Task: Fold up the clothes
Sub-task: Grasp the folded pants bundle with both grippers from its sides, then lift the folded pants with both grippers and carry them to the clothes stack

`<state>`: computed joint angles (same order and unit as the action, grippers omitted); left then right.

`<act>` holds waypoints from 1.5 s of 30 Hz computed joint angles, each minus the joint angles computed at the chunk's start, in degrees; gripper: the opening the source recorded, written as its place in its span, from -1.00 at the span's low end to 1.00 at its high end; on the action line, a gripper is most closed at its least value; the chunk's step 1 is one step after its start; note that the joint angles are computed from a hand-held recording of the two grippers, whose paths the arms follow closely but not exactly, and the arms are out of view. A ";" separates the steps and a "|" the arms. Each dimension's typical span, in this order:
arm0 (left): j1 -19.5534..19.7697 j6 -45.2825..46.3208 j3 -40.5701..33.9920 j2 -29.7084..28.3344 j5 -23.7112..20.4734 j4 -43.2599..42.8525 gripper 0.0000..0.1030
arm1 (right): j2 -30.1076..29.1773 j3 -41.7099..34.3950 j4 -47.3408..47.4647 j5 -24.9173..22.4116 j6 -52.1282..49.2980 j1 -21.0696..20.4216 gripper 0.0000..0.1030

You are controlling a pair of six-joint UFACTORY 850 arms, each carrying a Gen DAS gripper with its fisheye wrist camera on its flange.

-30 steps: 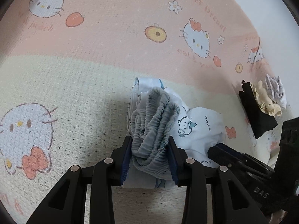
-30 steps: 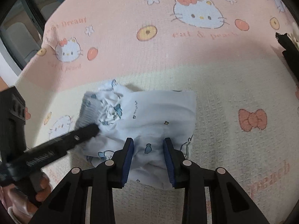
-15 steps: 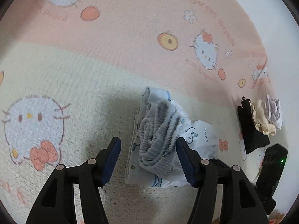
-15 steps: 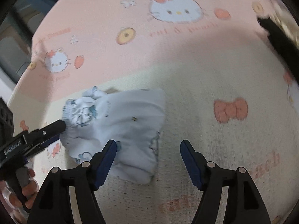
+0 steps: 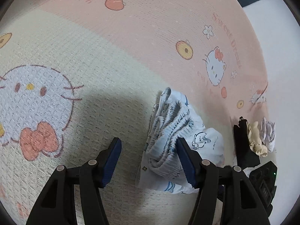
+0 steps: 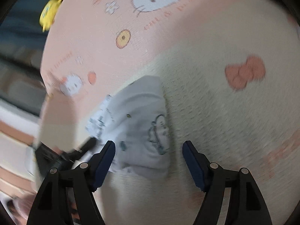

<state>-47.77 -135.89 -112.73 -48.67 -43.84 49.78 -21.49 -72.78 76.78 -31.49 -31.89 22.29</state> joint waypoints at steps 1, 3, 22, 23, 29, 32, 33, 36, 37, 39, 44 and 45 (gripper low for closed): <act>0.00 -2.12 1.69 0.88 1.47 1.08 0.06 | -0.03 0.52 3.11 -0.38 -1.34 -0.27 0.43; 0.25 -9.99 5.69 2.64 6.42 6.22 -0.04 | -0.56 0.59 7.53 -1.18 -3.34 -0.61 0.43; 2.29 -12.54 4.70 1.47 14.79 5.44 -0.08 | -4.06 -3.90 4.30 0.32 4.21 0.05 -0.03; 2.29 -9.91 3.17 0.68 13.68 3.57 -0.14 | -4.25 -4.20 2.35 1.04 6.01 0.19 -0.17; 1.63 -1.07 -3.24 -2.63 7.24 -1.94 -0.28 | -4.15 -6.15 -11.36 4.09 11.94 1.85 -0.32; 1.52 -7.80 -0.95 -1.52 8.85 1.50 -0.33 | -4.13 -7.50 -20.19 5.41 16.26 3.07 -0.34; 1.57 -9.18 -0.36 -1.15 9.46 2.09 -0.34 | -4.07 -7.73 -22.19 5.78 17.00 3.42 -0.34; 1.42 -14.08 0.54 -0.32 10.39 6.42 -0.39 | -4.26 -8.48 -21.66 3.99 14.33 3.34 -0.34; 1.34 -15.94 0.66 -0.12 10.67 8.35 -0.40 | -4.30 -8.82 -21.97 3.53 13.94 3.33 -0.34; 1.25 -15.92 -0.51 -0.37 10.31 9.07 -0.40 | -4.00 -9.42 -22.98 3.09 13.46 3.58 -0.36; 0.84 -6.57 -6.95 -2.25 7.87 5.13 -0.40 | -1.06 -8.89 -22.86 4.91 9.07 4.15 -0.39; 0.65 -5.74 -8.26 -2.63 7.17 4.95 -0.40 | -0.54 -9.15 -25.81 5.60 10.43 4.41 -0.40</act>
